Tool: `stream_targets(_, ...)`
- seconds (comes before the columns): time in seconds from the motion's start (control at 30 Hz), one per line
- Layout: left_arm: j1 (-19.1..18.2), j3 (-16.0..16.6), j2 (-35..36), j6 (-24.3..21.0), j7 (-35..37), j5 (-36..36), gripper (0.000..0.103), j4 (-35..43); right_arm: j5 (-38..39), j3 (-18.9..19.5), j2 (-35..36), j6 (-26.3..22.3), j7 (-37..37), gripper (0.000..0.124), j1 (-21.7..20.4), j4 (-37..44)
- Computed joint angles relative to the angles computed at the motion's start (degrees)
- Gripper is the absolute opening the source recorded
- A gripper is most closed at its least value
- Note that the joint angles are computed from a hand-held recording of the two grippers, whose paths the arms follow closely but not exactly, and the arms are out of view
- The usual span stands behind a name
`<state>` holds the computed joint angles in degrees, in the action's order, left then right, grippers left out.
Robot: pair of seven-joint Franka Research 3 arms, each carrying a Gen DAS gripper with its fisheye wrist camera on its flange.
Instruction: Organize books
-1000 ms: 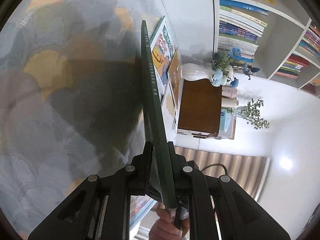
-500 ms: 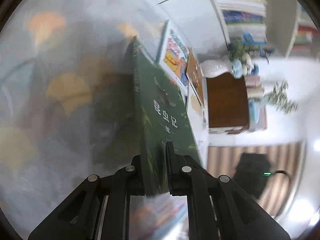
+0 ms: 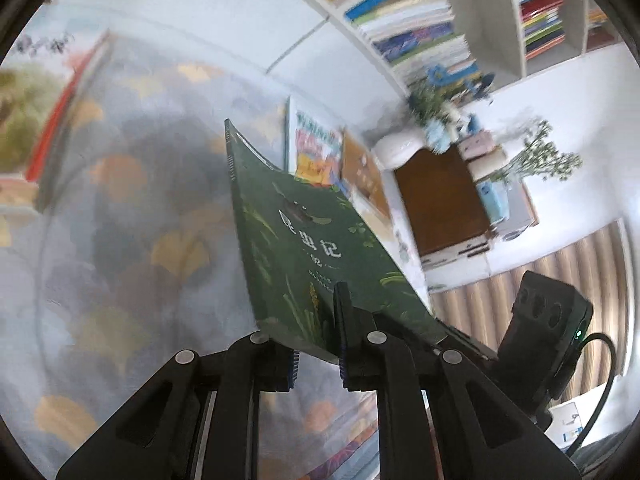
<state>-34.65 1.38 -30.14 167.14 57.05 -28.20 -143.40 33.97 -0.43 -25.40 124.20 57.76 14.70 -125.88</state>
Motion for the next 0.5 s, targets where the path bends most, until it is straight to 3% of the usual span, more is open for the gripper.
stream_targets(0.2, 10.2, -4.0, -10.3, -3.1, -5.2, 10.1, 0.012, -3.0, 4.0, 1.6, 0.8, 2.1, -2.0, 0.035, 3.9, 4.1)
stream_targets(0.5, 20.5, -1.4, -25.1, -9.3, -9.2, 20.8, 0.013, -9.0, 8.5, 6.4, 10.5, 5.5, -3.5, 0.035, 10.9, 15.1)
